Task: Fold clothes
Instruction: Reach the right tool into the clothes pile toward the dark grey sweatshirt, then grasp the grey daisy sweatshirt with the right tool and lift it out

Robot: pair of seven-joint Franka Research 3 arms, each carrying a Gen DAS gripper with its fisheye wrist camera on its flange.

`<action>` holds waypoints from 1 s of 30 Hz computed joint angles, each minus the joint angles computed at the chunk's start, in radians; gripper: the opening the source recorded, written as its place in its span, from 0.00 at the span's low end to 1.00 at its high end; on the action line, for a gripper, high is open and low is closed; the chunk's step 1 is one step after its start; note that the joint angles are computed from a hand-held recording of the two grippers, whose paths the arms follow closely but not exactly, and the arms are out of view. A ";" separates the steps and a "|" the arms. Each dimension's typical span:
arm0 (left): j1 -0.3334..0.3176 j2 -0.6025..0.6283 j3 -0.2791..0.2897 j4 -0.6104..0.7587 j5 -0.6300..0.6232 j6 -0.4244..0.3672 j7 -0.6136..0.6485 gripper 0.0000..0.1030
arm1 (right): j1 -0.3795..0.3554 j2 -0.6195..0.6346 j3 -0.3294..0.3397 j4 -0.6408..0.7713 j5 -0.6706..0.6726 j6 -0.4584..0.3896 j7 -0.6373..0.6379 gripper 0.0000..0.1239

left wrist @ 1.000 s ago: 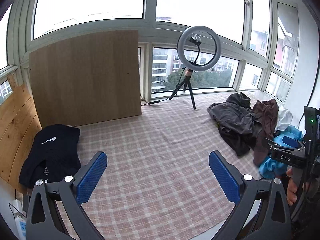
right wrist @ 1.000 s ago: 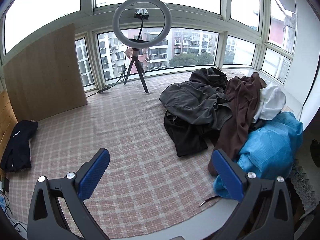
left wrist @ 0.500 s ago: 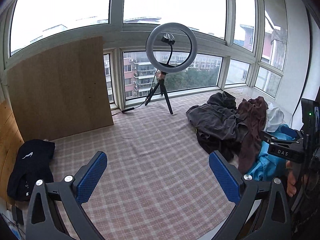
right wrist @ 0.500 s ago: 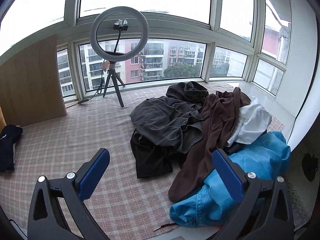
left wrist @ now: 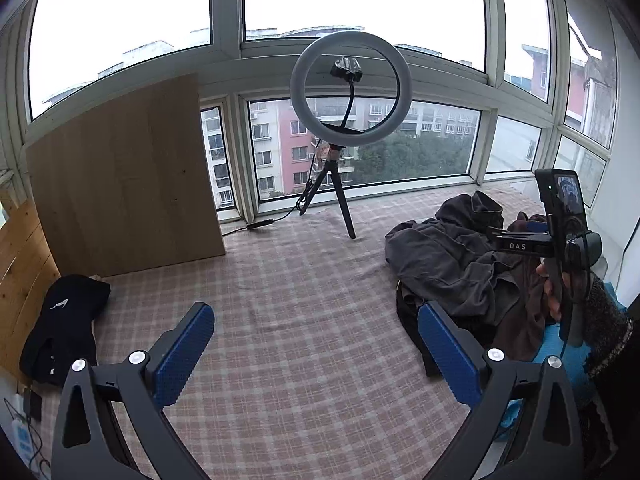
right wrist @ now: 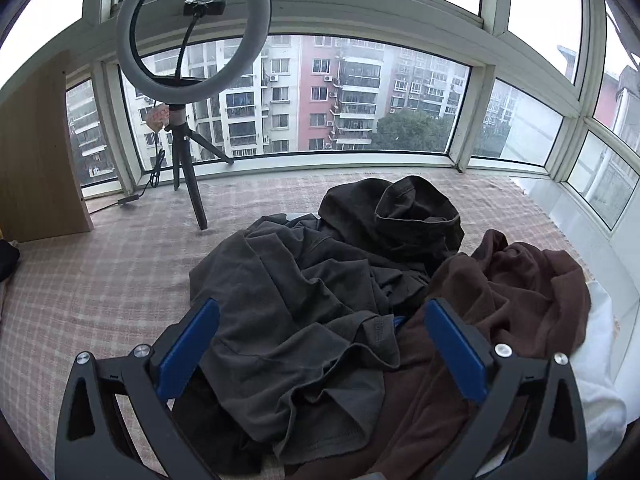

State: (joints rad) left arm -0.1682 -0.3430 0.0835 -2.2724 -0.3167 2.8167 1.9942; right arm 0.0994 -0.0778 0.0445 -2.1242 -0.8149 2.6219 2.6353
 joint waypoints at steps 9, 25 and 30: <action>0.170 0.032 -0.119 0.027 0.286 -0.019 -0.323 0.99 | -0.073 0.416 -0.061 0.394 0.596 -0.056 -0.514 0.83; 0.173 0.111 -0.079 0.085 0.351 -0.014 -0.376 0.99 | -0.084 0.206 -0.027 0.147 1.129 0.311 -0.955 0.05; 0.145 0.114 -0.030 0.094 0.233 0.037 -0.258 0.99 | -0.012 0.031 -0.026 0.086 1.358 0.411 -1.140 0.05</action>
